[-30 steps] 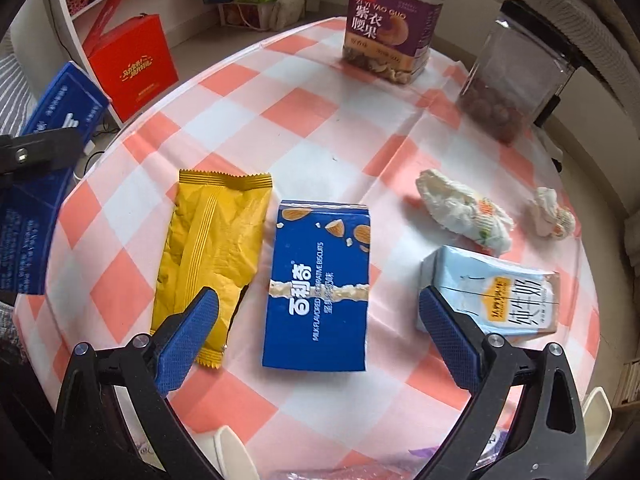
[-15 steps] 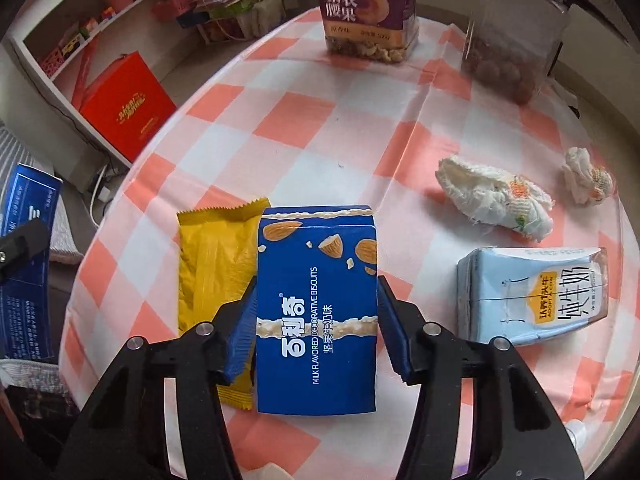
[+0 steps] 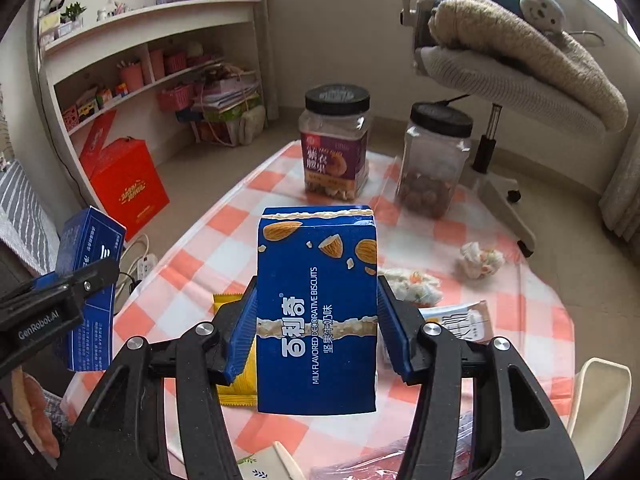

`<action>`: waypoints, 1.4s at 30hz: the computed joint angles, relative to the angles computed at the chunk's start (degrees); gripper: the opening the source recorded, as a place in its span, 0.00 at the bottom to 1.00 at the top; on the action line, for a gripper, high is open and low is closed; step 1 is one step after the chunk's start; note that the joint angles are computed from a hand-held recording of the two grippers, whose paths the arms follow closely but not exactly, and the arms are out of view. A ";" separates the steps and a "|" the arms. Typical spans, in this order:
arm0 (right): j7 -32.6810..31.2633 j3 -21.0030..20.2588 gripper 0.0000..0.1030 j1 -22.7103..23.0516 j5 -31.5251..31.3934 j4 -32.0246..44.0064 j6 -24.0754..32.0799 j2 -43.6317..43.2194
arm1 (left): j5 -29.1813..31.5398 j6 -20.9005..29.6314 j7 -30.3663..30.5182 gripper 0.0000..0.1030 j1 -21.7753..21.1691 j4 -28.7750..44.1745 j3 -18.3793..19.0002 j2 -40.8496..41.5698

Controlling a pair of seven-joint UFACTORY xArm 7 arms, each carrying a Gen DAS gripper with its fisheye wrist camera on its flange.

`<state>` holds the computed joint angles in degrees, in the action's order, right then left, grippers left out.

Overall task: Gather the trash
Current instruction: 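Carry both blue boxes over the white bin and release them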

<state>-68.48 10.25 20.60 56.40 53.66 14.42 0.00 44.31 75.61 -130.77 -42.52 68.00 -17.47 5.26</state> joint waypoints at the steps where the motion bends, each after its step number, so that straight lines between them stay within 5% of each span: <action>1: -1.53 -0.11 0.51 -0.12 1.85 0.10 -0.28 -0.34 | 0.47 0.71 0.17 0.55 -0.23 0.91 -0.11 0.60; 18: -25.84 -3.01 0.51 -1.60 29.17 0.00 -4.09 -3.18 | 6.15 6.06 5.33 0.55 -6.09 13.30 3.32 9.68; 42: -26.47 -5.08 0.51 -6.94 29.19 1.37 -4.61 -2.83 | 8.93 3.08 15.53 0.55 -12.00 30.64 10.52 21.96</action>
